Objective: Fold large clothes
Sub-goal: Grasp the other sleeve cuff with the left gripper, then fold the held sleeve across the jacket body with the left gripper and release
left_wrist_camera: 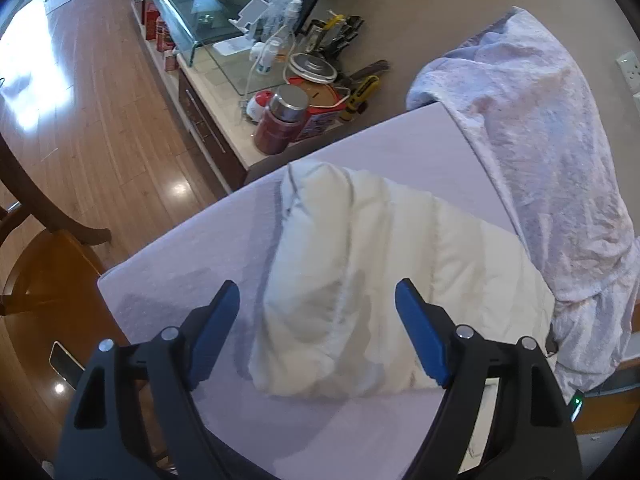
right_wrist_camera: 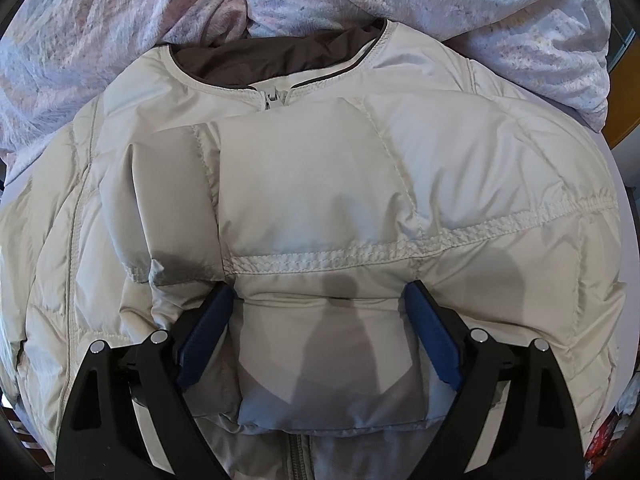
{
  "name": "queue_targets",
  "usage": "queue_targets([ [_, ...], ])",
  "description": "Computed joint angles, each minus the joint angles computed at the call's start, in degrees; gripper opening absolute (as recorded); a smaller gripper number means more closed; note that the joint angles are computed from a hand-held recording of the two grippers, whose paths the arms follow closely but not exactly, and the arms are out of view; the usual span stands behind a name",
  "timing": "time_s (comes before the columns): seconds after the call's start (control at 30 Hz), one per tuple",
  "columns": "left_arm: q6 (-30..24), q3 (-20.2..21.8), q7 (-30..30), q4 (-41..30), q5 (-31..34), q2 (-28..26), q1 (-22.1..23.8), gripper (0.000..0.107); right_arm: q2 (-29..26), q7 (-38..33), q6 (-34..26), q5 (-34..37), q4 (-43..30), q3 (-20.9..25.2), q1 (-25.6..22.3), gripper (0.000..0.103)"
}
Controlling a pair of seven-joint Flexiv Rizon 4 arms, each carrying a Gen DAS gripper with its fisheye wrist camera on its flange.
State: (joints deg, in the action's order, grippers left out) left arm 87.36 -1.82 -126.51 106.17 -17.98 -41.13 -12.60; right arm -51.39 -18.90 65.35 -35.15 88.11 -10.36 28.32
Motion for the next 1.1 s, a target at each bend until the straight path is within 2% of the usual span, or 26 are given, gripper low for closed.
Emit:
queue_targets([
  [0.1, 1.01, -2.04, 0.78, 0.21, -0.36, -0.52, 1.77, 0.07, -0.16, 0.0, 0.1, 0.18, -0.24, 0.02, -0.07, 0.09],
  [0.17, 2.34, -5.9, 2.23, 0.54, -1.09, -1.35, 4.71, 0.063, -0.11, 0.18, 0.17, 0.11, -0.09, -0.18, 0.08, 0.09],
  [0.23, 3.12, -7.88, 4.51, 0.46, -3.41, -2.32, 5.74, 0.057, -0.05, 0.36, 0.3, 0.02, 0.09, -0.31, 0.2, 0.09],
  [0.33, 2.69, -5.54, 2.79, -0.67, -1.93, -2.65, 3.98, 0.057, -0.12, 0.41, 0.29, 0.04, 0.01, -0.28, 0.21, 0.09],
  [0.5, 2.63, -4.98, 2.58, -1.14, -2.39, -2.81, 3.37, 0.057, -0.06, 0.79, 0.86, -0.34, 0.35, -0.74, 0.42, 0.09],
  [0.53, 2.12, -3.94, 2.03, -1.38, -2.52, -2.77, 2.46, 0.051, -0.05, 0.98, 1.0, -0.46, 0.45, -0.92, 0.54, 0.09],
  [0.6, 2.76, -4.81, 2.01, -1.27, -2.67, -2.97, 3.06, 0.041, -0.01, 1.15, 1.09, -0.59, 0.54, -1.04, 0.64, 0.09],
  [0.63, 3.52, -5.91, 2.0, -1.11, -2.91, -3.21, 3.8, 0.038, -0.03, 1.4, 1.44, -0.54, 0.62, -1.03, 0.61, 0.09],
  [0.77, 3.28, -5.18, 1.44, -1.75, -3.05, -3.5, 2.99, 0.031, -0.05, 1.53, 1.58, -0.58, 0.68, -1.1, 0.62, 0.09],
  [0.9, 3.66, -4.21, 0.93, -2.52, -2.85, -3.54, 1.88, 0.015, -0.06, 1.55, 1.63, -0.56, 0.66, -1.1, 0.61, 0.09],
  [1.0, 3.24, -2.91, 1.03, -3.66, -2.21, -2.89, 0.48, 0.012, -0.07, 1.58, 1.67, -0.52, 0.65, -1.09, 0.61, 0.09],
  [1.1, 4.72, -3.7, 2.38, -4.7, -1.13, -2.07, 0.49, 0.012, -0.08, 1.63, 1.76, -0.54, 0.7, -1.13, 0.66, 0.09],
])
